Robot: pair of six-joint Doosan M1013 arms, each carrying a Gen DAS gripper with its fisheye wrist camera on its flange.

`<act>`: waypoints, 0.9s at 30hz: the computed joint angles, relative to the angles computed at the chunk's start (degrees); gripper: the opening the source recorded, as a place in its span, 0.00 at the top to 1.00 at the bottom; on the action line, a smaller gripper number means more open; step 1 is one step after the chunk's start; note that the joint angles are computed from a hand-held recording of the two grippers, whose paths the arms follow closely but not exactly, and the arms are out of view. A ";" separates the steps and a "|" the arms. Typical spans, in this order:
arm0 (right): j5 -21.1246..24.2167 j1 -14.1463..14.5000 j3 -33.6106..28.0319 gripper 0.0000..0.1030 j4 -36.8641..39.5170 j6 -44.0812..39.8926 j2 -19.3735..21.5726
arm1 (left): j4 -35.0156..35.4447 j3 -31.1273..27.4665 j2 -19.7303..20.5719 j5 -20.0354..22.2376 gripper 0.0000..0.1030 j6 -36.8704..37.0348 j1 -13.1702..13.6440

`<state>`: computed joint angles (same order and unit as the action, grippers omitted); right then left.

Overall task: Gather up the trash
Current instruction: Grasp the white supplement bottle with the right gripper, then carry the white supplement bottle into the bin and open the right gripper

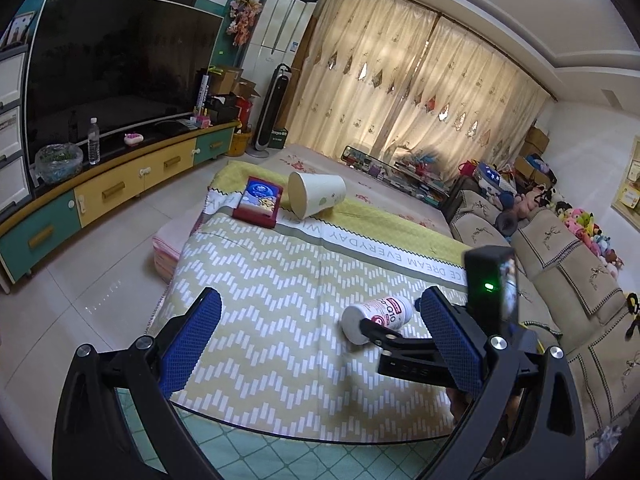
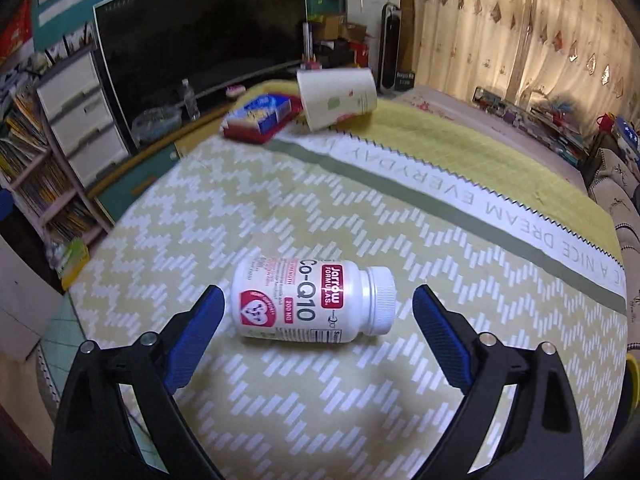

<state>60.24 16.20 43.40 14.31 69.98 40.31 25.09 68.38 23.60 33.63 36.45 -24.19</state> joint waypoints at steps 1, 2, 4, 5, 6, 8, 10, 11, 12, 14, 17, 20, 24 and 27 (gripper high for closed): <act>0.48 -0.01 -0.42 0.12 0.19 0.13 0.33 | -0.57 -0.29 0.21 0.15 0.05 0.70 -0.03; 0.88 -0.03 -0.79 0.12 0.34 0.46 0.65 | -1.00 -0.43 0.31 0.20 0.05 1.21 -0.02; 0.04 -0.08 -0.45 0.12 0.63 0.69 0.66 | -1.59 -0.70 0.55 0.26 0.05 1.93 -0.08; -0.14 -0.06 -0.46 0.12 0.65 0.84 0.72 | -1.85 -0.87 0.67 0.32 0.05 2.21 -0.11; 0.00 -0.09 -0.53 0.12 0.75 0.92 0.81 | -2.18 -1.04 0.82 0.34 0.05 2.53 -0.14; 0.44 -0.23 -0.69 0.17 1.41 0.72 0.98 | -2.56 -1.15 0.97 0.36 0.05 2.90 -0.15; 0.72 -0.39 -0.78 0.21 2.17 0.54 1.06 | -2.91 -1.33 1.19 0.49 0.05 3.24 -0.23; 0.77 -0.48 -0.73 0.21 2.47 0.75 1.03 | -3.23 -1.47 1.31 0.53 0.05 3.56 -0.18; 1.00 -0.65 -0.73 0.21 3.09 0.91 1.01 | -3.45 -1.61 1.44 0.64 0.05 3.81 -0.22; 1.23 -0.90 -0.53 0.22 3.80 1.20 0.78 | -3.63 -1.81 1.60 0.89 0.05 4.12 -0.28; 0.45 -1.48 0.85 0.22 4.46 1.55 -0.39 | -3.91 -2.19 1.81 1.27 0.05 4.70 -0.37; -0.40 -2.32 2.60 0.21 5.14 1.87 -1.80 | -4.26 -2.70 2.16 1.61 0.05 5.40 -0.51; -2.14 -3.83 5.24 0.21 6.18 1.78 -3.78 | -5.85 -3.89 2.98 2.44 0.05 7.48 -0.63; -4.13 -4.96 7.49 0.21 6.21 2.36 -5.33 | -6.82 -4.82 3.60 2.90 0.05 8.99 -0.86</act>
